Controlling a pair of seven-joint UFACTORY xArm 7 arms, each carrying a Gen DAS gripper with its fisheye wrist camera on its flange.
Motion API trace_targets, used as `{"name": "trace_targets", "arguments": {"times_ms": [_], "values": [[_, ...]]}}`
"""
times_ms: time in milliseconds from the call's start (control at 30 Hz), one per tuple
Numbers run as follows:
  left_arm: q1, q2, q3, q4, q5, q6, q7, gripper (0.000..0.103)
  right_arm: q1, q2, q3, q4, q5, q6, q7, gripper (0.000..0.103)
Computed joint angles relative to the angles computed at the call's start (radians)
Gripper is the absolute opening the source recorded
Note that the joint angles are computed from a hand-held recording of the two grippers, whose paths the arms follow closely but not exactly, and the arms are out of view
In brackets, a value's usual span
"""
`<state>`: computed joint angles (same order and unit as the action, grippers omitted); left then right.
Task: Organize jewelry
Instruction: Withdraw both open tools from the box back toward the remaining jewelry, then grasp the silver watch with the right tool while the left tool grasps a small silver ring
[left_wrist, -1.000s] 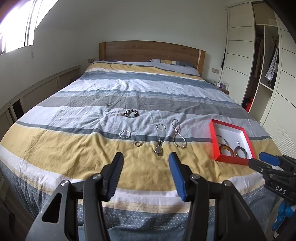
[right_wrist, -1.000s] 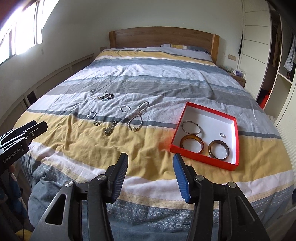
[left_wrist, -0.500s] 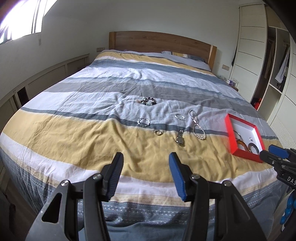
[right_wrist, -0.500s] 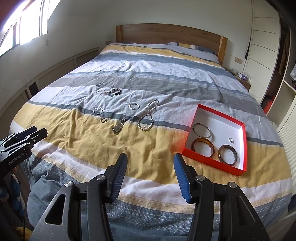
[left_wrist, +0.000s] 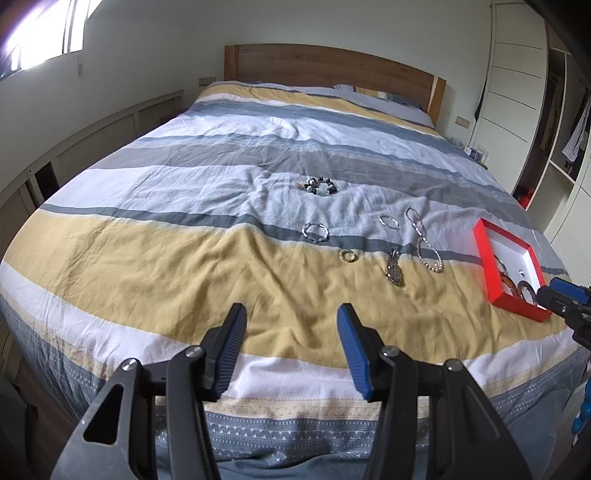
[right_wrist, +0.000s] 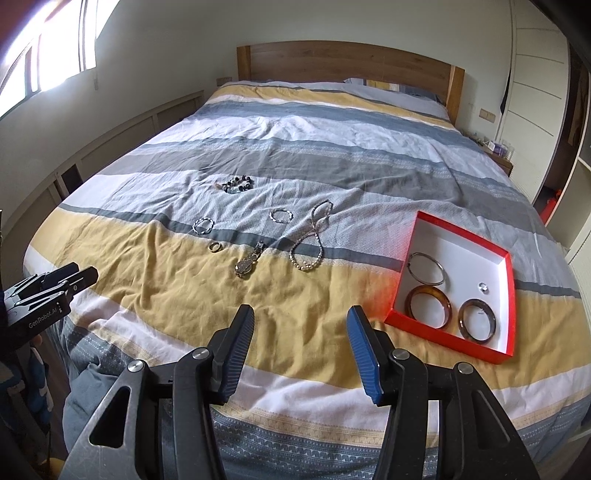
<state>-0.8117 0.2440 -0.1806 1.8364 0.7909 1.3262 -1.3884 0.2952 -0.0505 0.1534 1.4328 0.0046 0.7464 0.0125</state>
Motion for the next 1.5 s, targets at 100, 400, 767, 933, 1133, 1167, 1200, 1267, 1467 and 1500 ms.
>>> {"name": "trace_targets", "arguments": {"times_ms": [100,400,767,933,1133,1167,1200,1267,1467,1500], "values": [[0.023,0.001,0.004,-0.013,-0.026,-0.039,0.012,0.049,0.002,0.032,0.000,0.021,0.014,0.005,-0.006,0.052],[0.069,0.057,0.031,0.011,-0.098,-0.134,0.108,0.048,0.006,0.143,-0.003,0.097,0.067,0.024,-0.041,0.050],[0.097,0.193,0.091,0.141,-0.203,-0.228,0.269,0.048,0.006,0.285,0.008,0.207,0.134,0.055,-0.109,0.046],[0.123,0.255,0.112,0.204,-0.278,-0.276,0.352,0.048,0.018,0.352,0.019,0.270,0.155,0.068,-0.143,0.042],[0.144,0.344,0.131,0.308,-0.367,-0.303,0.455,0.046,0.026,0.424,0.026,0.345,0.175,0.091,-0.172,0.040],[0.150,0.364,0.130,0.332,-0.387,-0.307,0.480,0.045,0.027,0.434,0.027,0.355,0.178,0.095,-0.177,0.040],[0.159,0.384,0.128,0.357,-0.412,-0.312,0.506,0.044,0.028,0.447,0.029,0.368,0.181,0.101,-0.183,0.039],[0.167,0.429,0.130,0.417,-0.453,-0.302,0.554,0.043,0.031,0.464,0.028,0.383,0.184,0.107,-0.189,0.039],[0.165,0.615,0.164,0.691,-0.542,-0.177,0.664,0.019,0.034,0.500,0.026,0.415,0.189,0.123,-0.188,0.039],[0.162,0.642,0.175,0.731,-0.549,-0.152,0.676,0.019,0.036,0.511,0.026,0.429,0.187,0.128,-0.188,0.039]]}}
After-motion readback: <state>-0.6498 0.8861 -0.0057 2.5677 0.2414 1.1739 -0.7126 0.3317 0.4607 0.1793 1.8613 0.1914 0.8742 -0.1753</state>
